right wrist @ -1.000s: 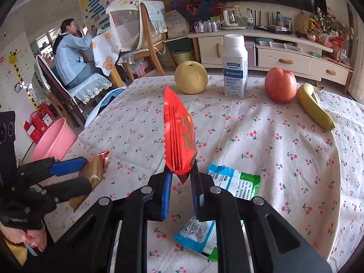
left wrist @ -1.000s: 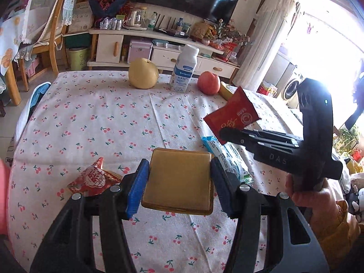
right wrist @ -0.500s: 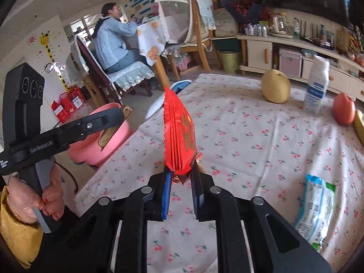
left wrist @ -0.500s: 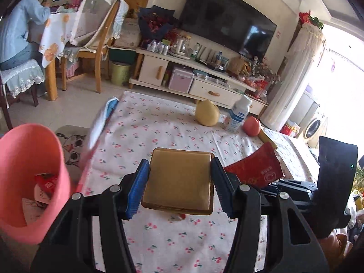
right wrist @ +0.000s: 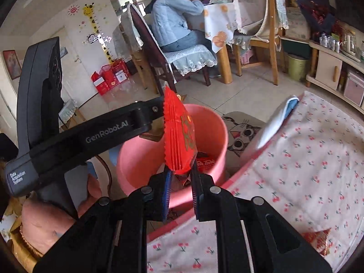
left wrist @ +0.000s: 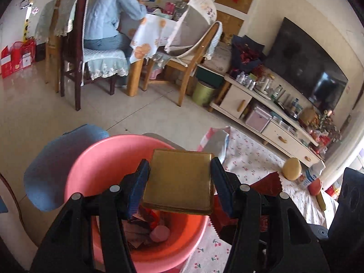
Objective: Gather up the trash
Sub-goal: 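Carry the gold packet and red candy over the pink bucket and open both tools, then move both open tools back over the remaining trash on the table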
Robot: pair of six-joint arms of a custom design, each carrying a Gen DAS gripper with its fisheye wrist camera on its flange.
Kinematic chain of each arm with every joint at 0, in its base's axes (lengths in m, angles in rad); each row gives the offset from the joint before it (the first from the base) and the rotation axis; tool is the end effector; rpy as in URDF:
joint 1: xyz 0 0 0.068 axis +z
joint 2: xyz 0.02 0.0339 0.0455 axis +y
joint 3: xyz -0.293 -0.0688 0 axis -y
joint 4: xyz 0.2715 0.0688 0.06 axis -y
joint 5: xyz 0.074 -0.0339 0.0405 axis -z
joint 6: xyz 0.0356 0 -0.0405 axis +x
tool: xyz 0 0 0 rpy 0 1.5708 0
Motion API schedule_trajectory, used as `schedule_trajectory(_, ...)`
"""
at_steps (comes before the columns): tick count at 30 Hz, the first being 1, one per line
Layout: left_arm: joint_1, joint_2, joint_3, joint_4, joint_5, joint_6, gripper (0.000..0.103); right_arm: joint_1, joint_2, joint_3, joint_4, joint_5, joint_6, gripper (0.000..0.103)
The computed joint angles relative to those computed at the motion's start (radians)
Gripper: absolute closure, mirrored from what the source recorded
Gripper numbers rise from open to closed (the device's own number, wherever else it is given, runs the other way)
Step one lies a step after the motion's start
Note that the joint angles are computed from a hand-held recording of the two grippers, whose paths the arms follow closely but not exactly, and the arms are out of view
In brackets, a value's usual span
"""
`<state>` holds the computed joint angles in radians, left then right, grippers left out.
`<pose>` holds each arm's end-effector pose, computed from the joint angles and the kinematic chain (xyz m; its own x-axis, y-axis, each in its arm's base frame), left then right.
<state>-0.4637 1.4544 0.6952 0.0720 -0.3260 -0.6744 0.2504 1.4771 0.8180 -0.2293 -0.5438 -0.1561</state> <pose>0.2801 -0.1273 0.1928 -0.5695 -0.3766 -0.7307 -0.1963 0.9255 -0.3240 0.2956 0.0946 0.2053 -0.6606 -0.3063 -0.6854 -0.6386 0.7092 0.2986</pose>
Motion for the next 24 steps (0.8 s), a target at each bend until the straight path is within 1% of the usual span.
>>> schedule_trajectory(2, 0.038, 0.02, 0.012, -0.031, 0.011, -0.024, 0.046, 0.062, 0.073, 0.036, 0.014, 0.055, 0.029, 0.083)
schedule_trajectory(3, 0.05, 0.03, 0.019, -0.05, 0.012, -0.037, 0.046, 0.083, 0.114, 0.06, 0.011, 0.068, 0.045, 0.079)
schedule_trajectory(5, 0.084, 0.053, 0.034, -0.087, 0.035, -0.071, 0.043, 0.1, 0.137, 0.056, 0.038, 0.122, 0.076, 0.054)
schedule_trajectory(6, 0.101, 0.054, 0.035, -0.094, 0.053, -0.084, 0.042, 0.095, 0.132, 0.041, 0.055, 0.129, 0.095, 0.049)
schedule_trajectory(7, 0.11, 0.057, 0.035, -0.095, 0.063, -0.1, 0.035, 0.076, 0.117, 0.018, 0.075, 0.104, 0.106, 0.042)
schedule_trajectory(8, 0.108, 0.055, 0.033, -0.094, 0.056, -0.112, 0.029, 0.055, 0.092, -0.008, 0.091, 0.084, 0.11, 0.032)
schedule_trajectory(10, 0.086, 0.055, 0.038, -0.099, 0.002, -0.113, 0.022, 0.02, 0.017, -0.069, 0.115, 0.097, 0.106, 0.02)
schedule_trajectory(12, 0.05, 0.055, 0.041, -0.085, -0.058, -0.089, 0.02, -0.022, -0.067, -0.127, 0.125, 0.104, 0.082, 0.019)
schedule_trajectory(14, 0.009, 0.053, 0.036, -0.046, -0.102, -0.065, 0.017, -0.064, -0.14, -0.172, 0.12, 0.122, 0.057, 0.013)
schedule_trajectory(15, -0.013, 0.052, 0.03, -0.013, -0.122, -0.04, 0.016, -0.084, -0.173, -0.189, 0.114, 0.131, 0.047, 0.013)
schedule_trajectory(19, -0.106, 0.079, 0.048, 0.06, -0.211, 0.054, 0.01, -0.186, -0.275, -0.236, 0.058, 0.117, -0.019, 0.012)
schedule_trajectory(21, -0.143, 0.092, 0.056, 0.086, -0.226, 0.079, 0.009, -0.231, -0.316, -0.253, 0.036, 0.108, -0.05, 0.011)
schedule_trajectory(24, -0.17, 0.109, 0.07, 0.109, -0.192, 0.086, 0.008, -0.31, -0.374, -0.282, 0.007, 0.078, -0.089, 0.011)
